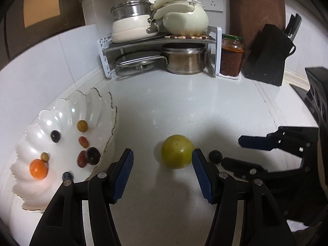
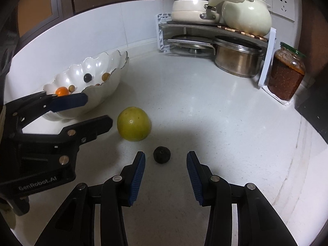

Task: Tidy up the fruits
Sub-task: 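Grasp the yellow-green pomelo with left gripper while right gripper grasps the black fruit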

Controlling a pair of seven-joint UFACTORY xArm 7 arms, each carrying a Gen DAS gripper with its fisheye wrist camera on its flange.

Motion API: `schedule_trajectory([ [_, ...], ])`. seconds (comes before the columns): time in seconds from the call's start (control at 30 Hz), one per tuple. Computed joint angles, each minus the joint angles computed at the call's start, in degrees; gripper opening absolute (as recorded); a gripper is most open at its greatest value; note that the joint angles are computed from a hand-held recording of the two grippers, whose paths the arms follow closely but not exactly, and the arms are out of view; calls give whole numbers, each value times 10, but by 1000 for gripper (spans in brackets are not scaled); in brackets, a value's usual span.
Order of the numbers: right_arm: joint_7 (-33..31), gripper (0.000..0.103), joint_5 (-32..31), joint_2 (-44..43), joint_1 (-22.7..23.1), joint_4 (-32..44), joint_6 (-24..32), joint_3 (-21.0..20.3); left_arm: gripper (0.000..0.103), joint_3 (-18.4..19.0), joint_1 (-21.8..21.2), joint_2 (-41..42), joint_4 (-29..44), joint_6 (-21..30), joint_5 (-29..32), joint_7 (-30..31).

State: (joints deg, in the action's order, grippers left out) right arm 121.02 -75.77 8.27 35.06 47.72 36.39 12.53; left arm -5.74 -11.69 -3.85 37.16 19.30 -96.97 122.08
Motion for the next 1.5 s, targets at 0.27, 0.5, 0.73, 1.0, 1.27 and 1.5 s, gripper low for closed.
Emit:
schedule_trajectory([
  [0.27,14,43,-21,23,-2,14,-18,-9,59,-5,-8,25,20,8,39,-55],
  [0.5,35,42,-33,31,-4,15,-29,-18,59,-11,-15,56,39,2,108,-139],
  [0.73,42,39,-42,40,-14,20,-54,-24,59,-21,-17,75,53,-7,131,-173],
  [1.0,39,28,-42,48,-15,25,-69,-30,58,-30,-18,94,63,-19,167,-215],
  [1.27,40,23,-41,49,-16,26,-71,-33,47,-36,-15,100,67,-30,153,-208],
  [1.5,54,23,-45,39,-16,16,-66,-31,47,-37,-18,86,61,-44,106,-173],
])
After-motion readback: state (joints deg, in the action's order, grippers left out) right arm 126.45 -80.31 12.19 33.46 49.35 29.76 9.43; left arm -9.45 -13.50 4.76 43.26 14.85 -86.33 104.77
